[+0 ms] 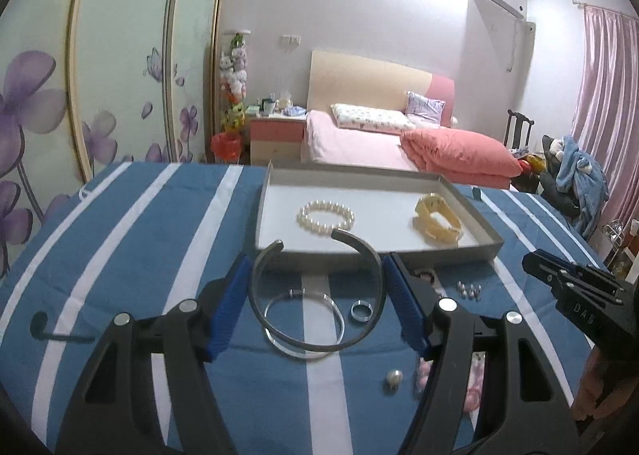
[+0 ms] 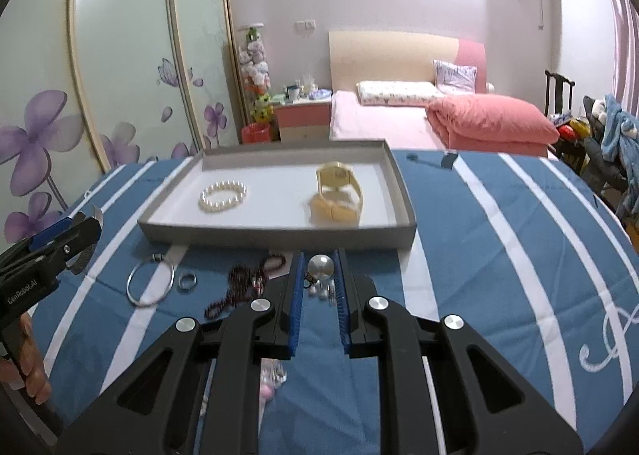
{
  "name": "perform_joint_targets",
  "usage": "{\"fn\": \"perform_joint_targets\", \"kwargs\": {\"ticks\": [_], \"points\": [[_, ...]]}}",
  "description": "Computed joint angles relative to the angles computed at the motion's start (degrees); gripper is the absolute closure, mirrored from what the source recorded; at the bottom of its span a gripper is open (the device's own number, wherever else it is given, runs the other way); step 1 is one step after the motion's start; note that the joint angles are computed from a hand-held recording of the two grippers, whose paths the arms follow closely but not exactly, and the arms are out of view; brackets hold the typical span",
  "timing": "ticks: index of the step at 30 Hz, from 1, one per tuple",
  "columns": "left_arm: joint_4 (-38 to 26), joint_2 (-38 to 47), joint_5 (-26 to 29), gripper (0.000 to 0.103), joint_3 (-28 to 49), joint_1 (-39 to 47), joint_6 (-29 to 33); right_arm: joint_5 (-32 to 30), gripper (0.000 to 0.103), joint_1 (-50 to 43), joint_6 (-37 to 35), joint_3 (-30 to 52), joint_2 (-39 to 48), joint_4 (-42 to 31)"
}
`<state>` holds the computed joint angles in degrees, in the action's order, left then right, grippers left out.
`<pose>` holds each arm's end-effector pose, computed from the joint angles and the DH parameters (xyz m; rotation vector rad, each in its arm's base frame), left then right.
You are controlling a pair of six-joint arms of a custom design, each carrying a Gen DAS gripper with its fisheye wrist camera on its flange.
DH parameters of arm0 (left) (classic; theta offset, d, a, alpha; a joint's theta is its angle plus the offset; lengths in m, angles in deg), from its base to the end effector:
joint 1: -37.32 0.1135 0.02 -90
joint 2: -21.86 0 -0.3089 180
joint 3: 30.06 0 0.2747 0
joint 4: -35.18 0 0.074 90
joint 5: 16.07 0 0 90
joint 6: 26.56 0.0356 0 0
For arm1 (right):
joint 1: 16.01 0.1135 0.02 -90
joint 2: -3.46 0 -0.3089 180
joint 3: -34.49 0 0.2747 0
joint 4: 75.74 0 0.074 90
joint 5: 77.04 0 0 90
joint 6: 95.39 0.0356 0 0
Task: Organize jewelry
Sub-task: 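Lower the cuff into the tray with the left tool while the right tool drops the pearl there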
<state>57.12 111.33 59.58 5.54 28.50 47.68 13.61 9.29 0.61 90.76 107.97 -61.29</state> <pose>0.2693 -0.0329 0.1431 -0.2741 2.0909 0.0102 0.3360 0.1584 0.1467 -0.3583 2.1464 0.3016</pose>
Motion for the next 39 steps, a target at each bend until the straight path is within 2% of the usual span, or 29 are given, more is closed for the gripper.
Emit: {"fn": "perform_joint_targets", "kwargs": {"ticks": [14,23,32,39], "points": [[2.7,5.04,-0.47,0.037,8.86,1.13,4.83,0.07,0.087,-0.35,-1.61,8.8,2.9,0.01],[2.64,12.96,1.32,0.037,17.43,2.73,5.38,-0.19,0.087,-0.11,-2.72,18.19,9.8,-2.12],[0.03,23.22,3.79,0.037,28.21,5.06,4.95,-0.71,0.087,-0.34,-2.43,28.28,18.37,-6.28],[-1.58,28.33,5.33,0.037,33.17,6.36,5.25,-0.81,0.087,-0.45,-2.37,32.55,22.02,-8.07]]}}
